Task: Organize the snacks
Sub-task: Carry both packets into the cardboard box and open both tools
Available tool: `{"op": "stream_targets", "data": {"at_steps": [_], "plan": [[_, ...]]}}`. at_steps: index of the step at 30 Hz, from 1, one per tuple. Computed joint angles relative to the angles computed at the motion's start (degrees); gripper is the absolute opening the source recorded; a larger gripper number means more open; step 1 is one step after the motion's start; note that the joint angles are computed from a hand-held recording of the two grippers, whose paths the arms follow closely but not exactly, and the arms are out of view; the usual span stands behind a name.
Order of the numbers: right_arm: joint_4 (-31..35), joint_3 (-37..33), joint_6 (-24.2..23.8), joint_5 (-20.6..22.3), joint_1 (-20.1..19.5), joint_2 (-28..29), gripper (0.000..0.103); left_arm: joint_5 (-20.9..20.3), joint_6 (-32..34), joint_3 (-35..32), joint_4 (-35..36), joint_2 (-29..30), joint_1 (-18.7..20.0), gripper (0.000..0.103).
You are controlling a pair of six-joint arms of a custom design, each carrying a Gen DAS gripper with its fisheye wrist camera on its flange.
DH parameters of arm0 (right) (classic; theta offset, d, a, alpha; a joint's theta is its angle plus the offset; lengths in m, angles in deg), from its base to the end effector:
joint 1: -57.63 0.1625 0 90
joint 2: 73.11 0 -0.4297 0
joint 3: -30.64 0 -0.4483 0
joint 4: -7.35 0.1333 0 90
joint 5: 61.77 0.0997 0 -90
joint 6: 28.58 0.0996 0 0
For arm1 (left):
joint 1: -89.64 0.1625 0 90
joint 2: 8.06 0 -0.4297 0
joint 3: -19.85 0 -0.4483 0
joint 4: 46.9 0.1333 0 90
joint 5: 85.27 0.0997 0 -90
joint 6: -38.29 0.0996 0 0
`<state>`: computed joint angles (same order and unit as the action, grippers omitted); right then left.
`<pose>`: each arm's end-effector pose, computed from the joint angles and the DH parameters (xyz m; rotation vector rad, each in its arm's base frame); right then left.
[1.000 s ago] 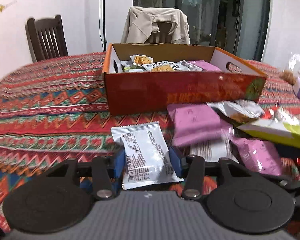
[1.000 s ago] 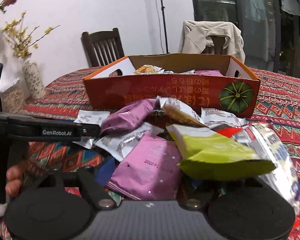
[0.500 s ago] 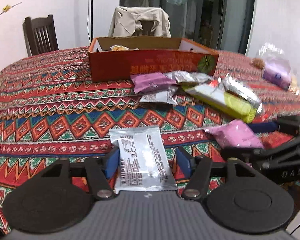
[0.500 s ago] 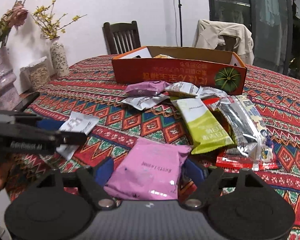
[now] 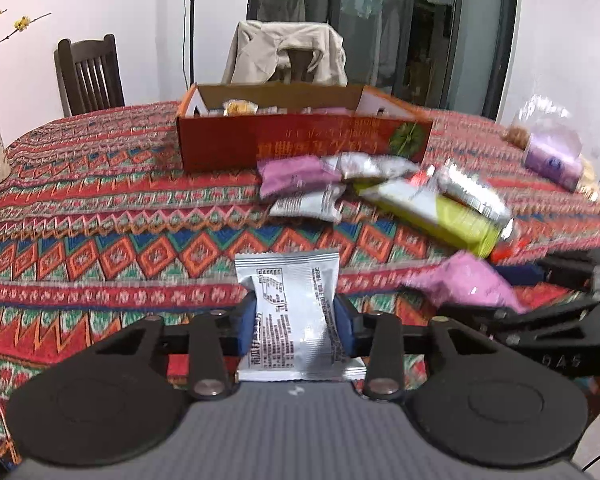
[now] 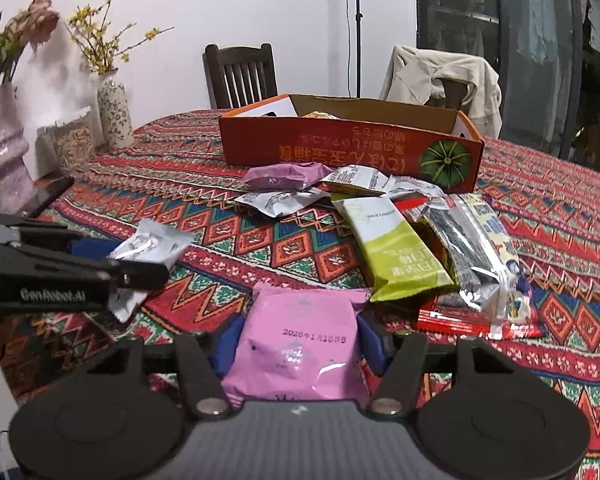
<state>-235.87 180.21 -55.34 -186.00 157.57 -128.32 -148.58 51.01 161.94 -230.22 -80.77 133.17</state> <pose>0.1336 -0.3148 0.1111 0.3277 -2.1938 1.1212 -0.1767 -0.4134 0.1123 1.2258 2.4356 -0.7400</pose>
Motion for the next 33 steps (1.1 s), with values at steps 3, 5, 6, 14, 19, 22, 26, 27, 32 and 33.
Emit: {"op": "stream_targets", "data": {"at_steps": [3,5,6,14,19,22,26,27,32,33], "plan": [[0.3,1.0,0.6,2.8,-0.8,-1.9,0.060,-2.5,0.7,-1.5,-0.3,-0.6,0.4,0.041],[1.9,1.8,1.3,5.8,-1.6,-4.5,0.060,-4.2,1.7,-3.3,-0.8,-0.1,0.8,0.041],[3.4,2.3,1.8,7.9,-2.2,-6.4,0.060,-5.4,2.4,-4.7,-0.9,0.4,1.3,0.041],[13.5,-3.6,-6.1,13.8,-3.2,-17.8,0.060,-10.9,8.1,-21.1,-0.4,11.4,4.6,0.041],[31.0,-16.1,-3.6,19.3,-8.4,-19.9,0.060,-6.9,8.7,-35.2,5.2,22.3,6.3,0.041],[36.5,-25.7,-3.6,14.8,-9.1,-14.5,0.060,-4.7,6.3,-42.9,9.9,27.8,7.5,0.041],[42.4,-35.4,-3.1,9.5,-10.1,-7.8,0.060,-2.9,5.8,-47.5,12.7,31.5,8.5,0.041],[42.9,-36.9,-2.9,8.5,-10.4,-6.3,0.060,-2.5,5.6,-48.2,13.4,32.1,8.7,0.042],[46.6,-40.3,1.1,7.7,-12.1,-3.7,0.062,-1.8,4.8,-47.8,14.4,32.6,9.5,0.049],[46.8,-40.0,1.8,8.6,-12.4,-3.9,0.062,-1.7,4.9,-47.5,14.3,32.5,9.6,0.052]]}}
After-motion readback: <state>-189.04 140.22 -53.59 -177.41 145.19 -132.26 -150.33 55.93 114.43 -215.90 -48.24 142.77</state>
